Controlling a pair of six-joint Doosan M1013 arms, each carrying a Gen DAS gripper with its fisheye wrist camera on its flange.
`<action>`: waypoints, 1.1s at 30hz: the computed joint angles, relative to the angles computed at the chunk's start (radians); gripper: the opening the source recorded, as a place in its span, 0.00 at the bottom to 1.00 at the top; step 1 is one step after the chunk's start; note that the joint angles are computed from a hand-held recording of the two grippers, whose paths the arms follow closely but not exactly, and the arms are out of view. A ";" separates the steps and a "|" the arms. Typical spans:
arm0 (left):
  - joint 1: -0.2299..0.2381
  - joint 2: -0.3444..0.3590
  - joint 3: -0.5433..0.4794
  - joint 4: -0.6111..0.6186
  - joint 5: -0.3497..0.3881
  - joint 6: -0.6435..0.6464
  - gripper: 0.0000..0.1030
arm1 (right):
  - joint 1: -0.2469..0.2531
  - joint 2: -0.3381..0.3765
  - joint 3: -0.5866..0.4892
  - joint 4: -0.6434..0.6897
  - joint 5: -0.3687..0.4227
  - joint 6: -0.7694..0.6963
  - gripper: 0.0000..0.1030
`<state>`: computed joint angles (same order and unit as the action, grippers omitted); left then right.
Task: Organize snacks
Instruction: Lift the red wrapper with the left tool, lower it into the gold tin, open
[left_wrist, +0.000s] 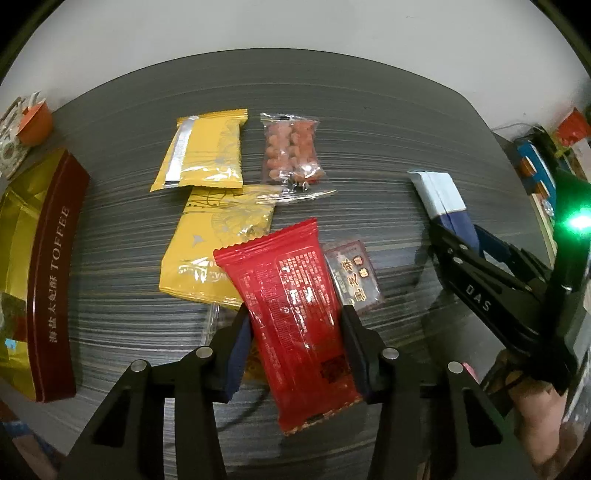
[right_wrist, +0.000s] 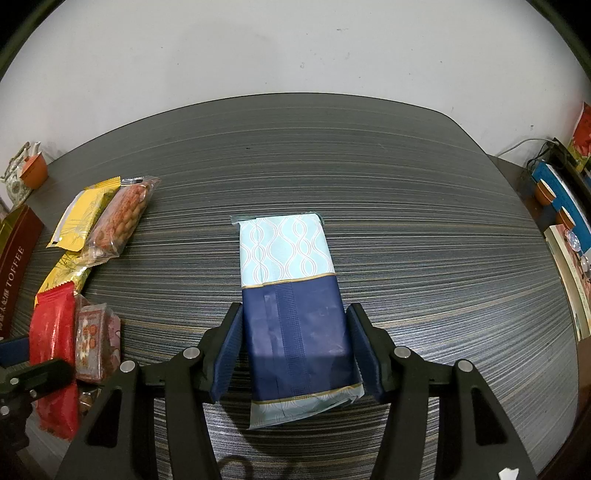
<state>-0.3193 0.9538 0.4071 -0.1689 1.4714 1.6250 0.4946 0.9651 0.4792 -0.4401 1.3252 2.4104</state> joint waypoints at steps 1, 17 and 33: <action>0.000 -0.002 0.002 0.000 0.001 0.006 0.46 | 0.000 0.001 -0.002 0.000 0.001 0.001 0.52; 0.022 -0.062 0.065 -0.002 -0.041 0.091 0.46 | 0.001 0.002 -0.005 0.000 0.003 -0.002 0.52; 0.087 -0.043 -0.037 0.037 -0.066 0.085 0.46 | 0.000 0.003 -0.006 -0.002 -0.003 -0.012 0.52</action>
<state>-0.2327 0.9112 0.3705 -0.1320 1.4054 1.7099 0.4944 0.9677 0.4736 -0.4425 1.3226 2.3984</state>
